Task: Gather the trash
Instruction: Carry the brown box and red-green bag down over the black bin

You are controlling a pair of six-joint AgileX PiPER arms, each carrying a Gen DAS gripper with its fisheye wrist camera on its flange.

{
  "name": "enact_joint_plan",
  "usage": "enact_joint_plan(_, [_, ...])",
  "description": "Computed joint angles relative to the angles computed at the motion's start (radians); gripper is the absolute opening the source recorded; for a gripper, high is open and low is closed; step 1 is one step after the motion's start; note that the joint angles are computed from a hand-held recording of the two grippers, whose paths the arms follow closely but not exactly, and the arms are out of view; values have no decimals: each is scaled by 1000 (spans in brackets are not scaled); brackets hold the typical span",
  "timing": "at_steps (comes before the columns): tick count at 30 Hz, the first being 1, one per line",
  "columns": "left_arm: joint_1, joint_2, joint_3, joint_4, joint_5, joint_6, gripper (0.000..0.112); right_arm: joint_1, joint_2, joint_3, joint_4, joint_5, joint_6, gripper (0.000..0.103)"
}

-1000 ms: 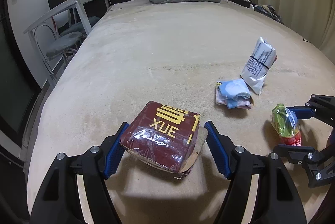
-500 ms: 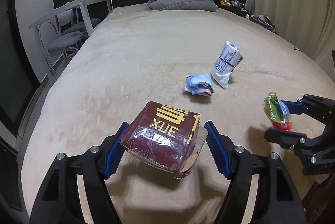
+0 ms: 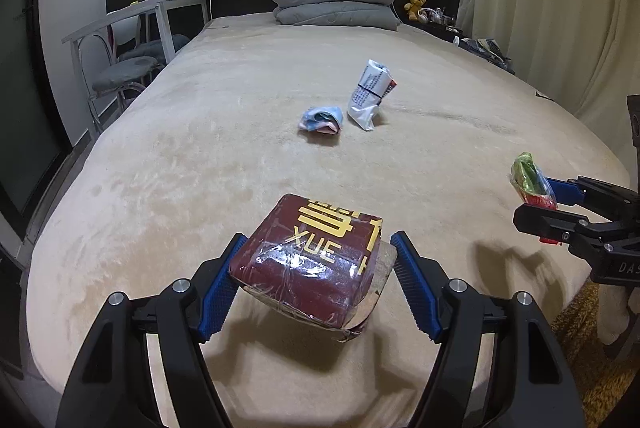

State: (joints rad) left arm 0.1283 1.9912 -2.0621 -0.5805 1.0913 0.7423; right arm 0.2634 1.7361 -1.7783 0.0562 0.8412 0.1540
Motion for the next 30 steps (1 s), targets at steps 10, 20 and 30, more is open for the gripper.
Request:
enact_joint_plan(10, [48, -260, 416, -125, -85, 176, 71, 80, -226, 281, -127, -39, 158, 62])
enact_joint_plan(20, [69, -476, 705, -200, -57, 320, 71, 189, -459, 512, -194, -59, 331, 62])
enact_joint_plan(30, [155, -588, 833, -252, 94, 348, 71, 338, -603, 648, -205, -14, 497, 62])
